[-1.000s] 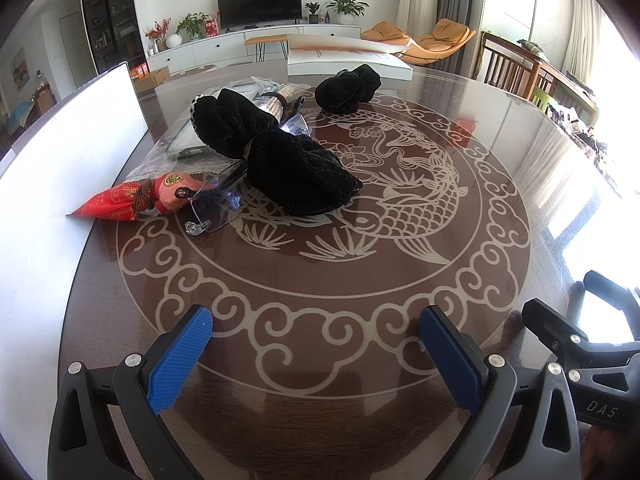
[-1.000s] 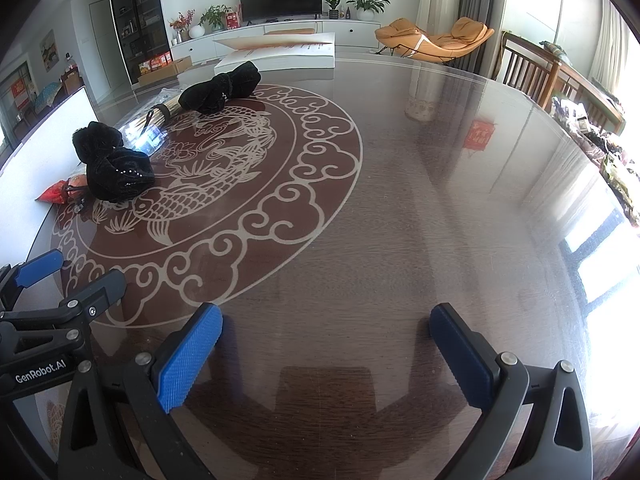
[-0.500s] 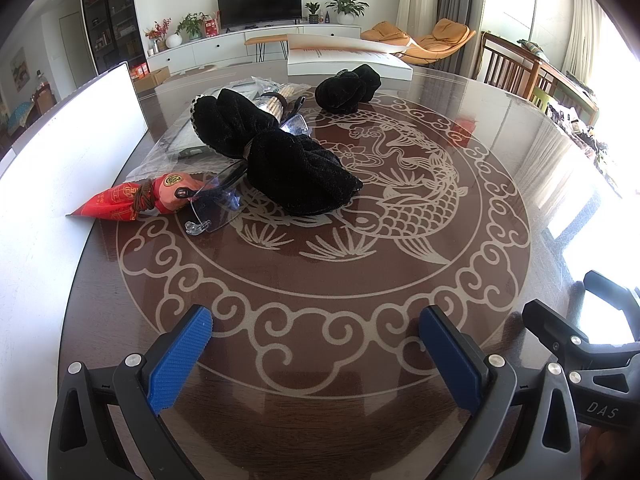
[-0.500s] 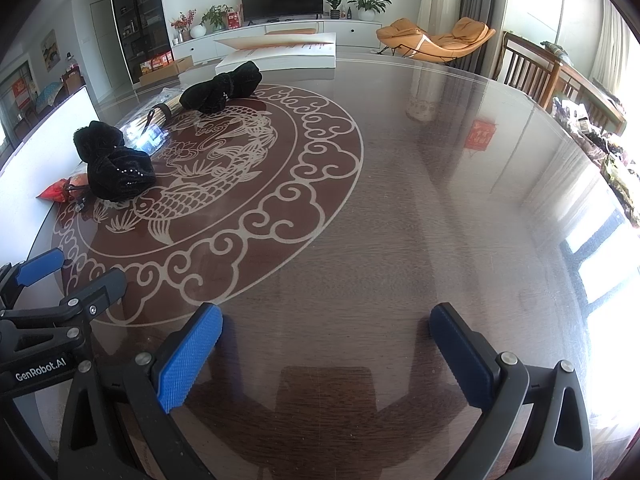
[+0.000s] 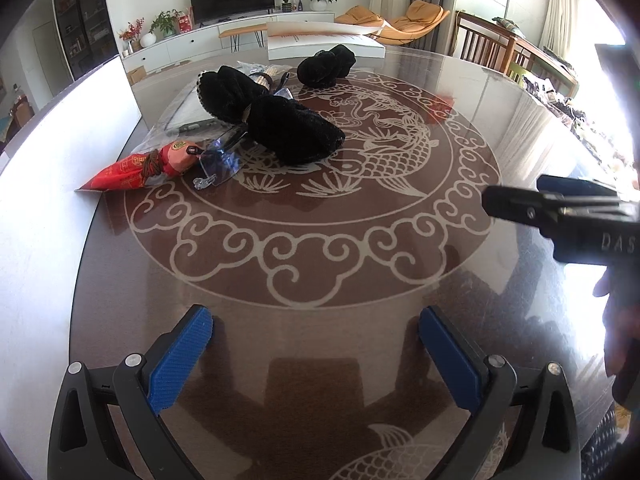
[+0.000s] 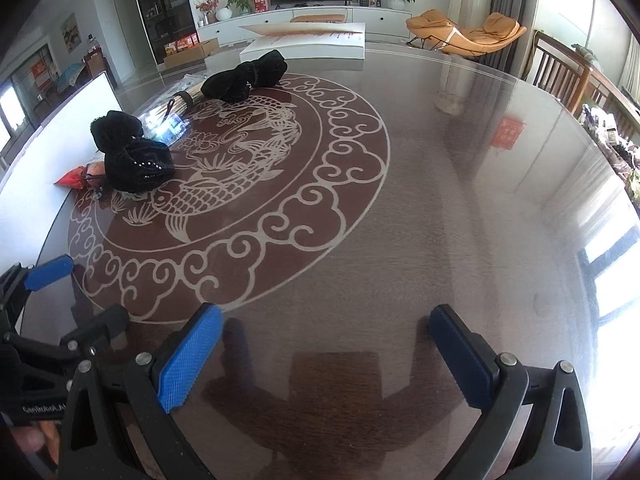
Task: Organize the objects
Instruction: 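Grasp the black fabric bundle with the right tool and lift it, then grasp the black-framed eyeglasses with the left tool while the right tool holds the black bundle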
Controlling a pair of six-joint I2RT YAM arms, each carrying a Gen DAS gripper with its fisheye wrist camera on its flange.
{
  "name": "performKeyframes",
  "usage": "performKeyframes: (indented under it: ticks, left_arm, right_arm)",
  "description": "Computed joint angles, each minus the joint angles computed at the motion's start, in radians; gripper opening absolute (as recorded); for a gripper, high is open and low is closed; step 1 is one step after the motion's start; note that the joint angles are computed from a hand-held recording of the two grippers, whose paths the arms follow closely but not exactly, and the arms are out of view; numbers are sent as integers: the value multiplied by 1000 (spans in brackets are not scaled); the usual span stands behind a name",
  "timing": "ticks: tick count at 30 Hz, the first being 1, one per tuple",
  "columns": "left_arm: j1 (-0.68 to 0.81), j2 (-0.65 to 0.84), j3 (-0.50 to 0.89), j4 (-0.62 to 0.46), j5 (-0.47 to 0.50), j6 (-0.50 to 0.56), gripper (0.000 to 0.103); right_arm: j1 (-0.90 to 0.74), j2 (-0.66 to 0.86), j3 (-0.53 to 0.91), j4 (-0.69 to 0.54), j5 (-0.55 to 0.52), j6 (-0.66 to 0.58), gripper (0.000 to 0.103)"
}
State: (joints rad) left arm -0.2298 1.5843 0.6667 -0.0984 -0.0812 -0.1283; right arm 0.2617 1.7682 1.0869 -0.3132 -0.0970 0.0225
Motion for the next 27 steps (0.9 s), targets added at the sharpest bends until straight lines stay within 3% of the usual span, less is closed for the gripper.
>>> performKeyframes:
  ticks: [4,7,8,9,10,11,15,19,22,24,27]
  left_arm:
    - [32,-109,-87,-45,9,11,103]
    - [79,-130,-79,-104,29,40,103]
    - [97,-134,-76,-116,39,56,103]
    - [118,-143,-75,-126,49,72,103]
    - [139,-155,-78,-131,67,86,103]
    - [163,-171,-77,-137,93,100,103]
    - [229,-199,-38,-128,178,120,103]
    - [225,-80,116,-123,203,117,103]
    - [186,29,231,-118,277,174,103]
    - [140,85,289,-133,276,228,103]
    - [54,143,346,-114,192,347,103]
  right_arm:
    - [138,175,324,-102,-59,-81,103]
    - [237,379,629,-231,-37,-142,98]
    - [260,447,727,-291,-33,-168,85]
    - [274,511,818,-357,-35,-192,60]
    - [283,546,858,-390,-24,-205,49]
    - [283,544,848,-391,-19,-209,37]
    - [205,320,511,-263,-120,-153,34]
    - [98,89,191,-226,-168,-165,34]
    - [-32,7,79,-245,-351,-124,34]
    - [-109,-20,38,-256,-457,-95,34]
    - [-164,-86,-24,-255,-453,-122,34]
